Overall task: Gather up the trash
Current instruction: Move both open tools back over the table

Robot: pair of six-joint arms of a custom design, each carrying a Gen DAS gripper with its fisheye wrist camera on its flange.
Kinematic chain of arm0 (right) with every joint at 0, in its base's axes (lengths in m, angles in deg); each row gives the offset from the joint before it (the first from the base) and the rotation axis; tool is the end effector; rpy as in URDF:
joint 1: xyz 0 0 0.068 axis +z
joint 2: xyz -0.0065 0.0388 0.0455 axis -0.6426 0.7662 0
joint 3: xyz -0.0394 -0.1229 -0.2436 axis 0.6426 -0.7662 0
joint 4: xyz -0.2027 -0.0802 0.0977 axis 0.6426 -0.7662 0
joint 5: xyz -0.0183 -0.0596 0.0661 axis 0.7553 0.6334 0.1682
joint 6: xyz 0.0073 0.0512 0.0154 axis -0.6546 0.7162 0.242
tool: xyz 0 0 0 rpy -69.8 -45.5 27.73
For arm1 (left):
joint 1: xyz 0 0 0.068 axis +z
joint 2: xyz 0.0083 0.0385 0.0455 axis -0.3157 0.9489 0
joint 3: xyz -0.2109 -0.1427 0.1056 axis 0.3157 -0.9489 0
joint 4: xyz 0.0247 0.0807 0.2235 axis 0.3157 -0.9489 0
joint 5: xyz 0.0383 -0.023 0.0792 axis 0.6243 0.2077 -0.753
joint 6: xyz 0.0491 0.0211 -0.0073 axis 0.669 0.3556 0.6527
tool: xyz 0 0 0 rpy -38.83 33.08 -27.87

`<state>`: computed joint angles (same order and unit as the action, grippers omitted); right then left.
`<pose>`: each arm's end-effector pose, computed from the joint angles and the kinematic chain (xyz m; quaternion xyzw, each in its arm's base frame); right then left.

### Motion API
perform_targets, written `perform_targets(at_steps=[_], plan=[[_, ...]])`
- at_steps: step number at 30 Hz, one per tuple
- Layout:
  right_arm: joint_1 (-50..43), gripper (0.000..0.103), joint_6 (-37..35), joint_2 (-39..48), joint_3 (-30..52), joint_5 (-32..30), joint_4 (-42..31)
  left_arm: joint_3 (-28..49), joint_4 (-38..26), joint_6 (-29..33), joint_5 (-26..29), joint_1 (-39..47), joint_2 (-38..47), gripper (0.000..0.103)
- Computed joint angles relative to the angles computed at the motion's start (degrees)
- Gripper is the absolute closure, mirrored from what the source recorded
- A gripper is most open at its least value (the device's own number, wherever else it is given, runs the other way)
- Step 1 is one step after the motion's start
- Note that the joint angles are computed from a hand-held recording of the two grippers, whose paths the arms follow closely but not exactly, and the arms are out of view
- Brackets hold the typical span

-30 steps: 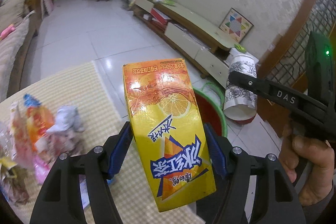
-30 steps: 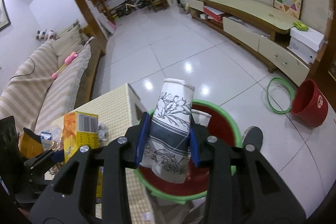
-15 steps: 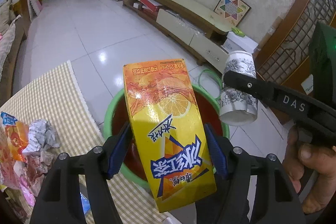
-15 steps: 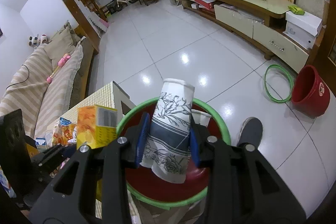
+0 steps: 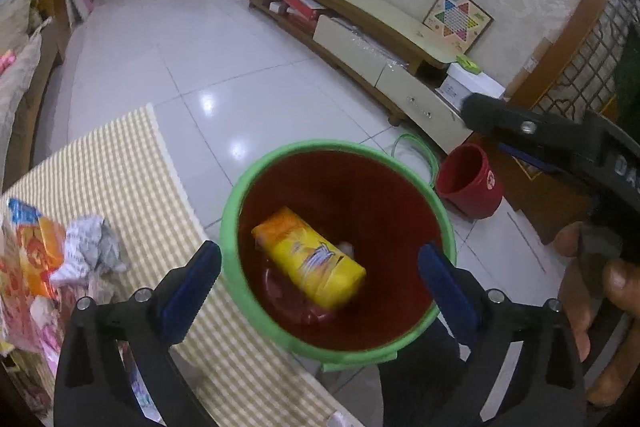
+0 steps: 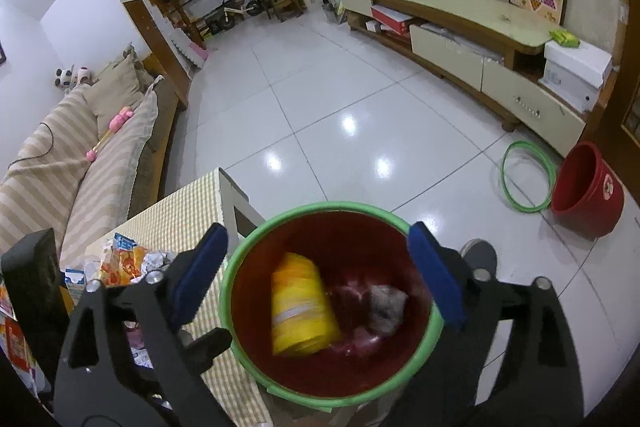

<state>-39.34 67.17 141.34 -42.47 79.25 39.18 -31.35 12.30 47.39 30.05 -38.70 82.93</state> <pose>0.2304 0.0004 0.1833 0.2439 0.8905 0.0737 0.3769 0.3050 -0.1275 0.1400 0.2942 0.9033 -0.2131 0.2282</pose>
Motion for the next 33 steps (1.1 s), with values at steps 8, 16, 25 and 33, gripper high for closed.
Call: perform_targets(at_steps=[8, 16, 25, 33], plan=[[5.86, 0.008, 1.67, -3.96, 0.84, 4.37, -3.52, -4.3, -0.38, 3.71, 3.95, 9.55, -4.96, 0.008], [18.36, 0.006, 7.63, -0.6, 3.57, 9.81, -2.22, -4.2, -7.97, 13.0, 8.2, 24.49, -10.75, 0.008], [30.85, 0.006, 12.55, 14.28, 13.27, 12.77, 0.65, 4.89, -18.95, 26.05, 12.53, 43.15, -7.52, 0.008], [37.96, 0.006, 12.74, 27.6, 23.67, 12.31, 0.09, 12.32, -20.9, 31.47, 11.35, 54.36, 1.9, 0.008]])
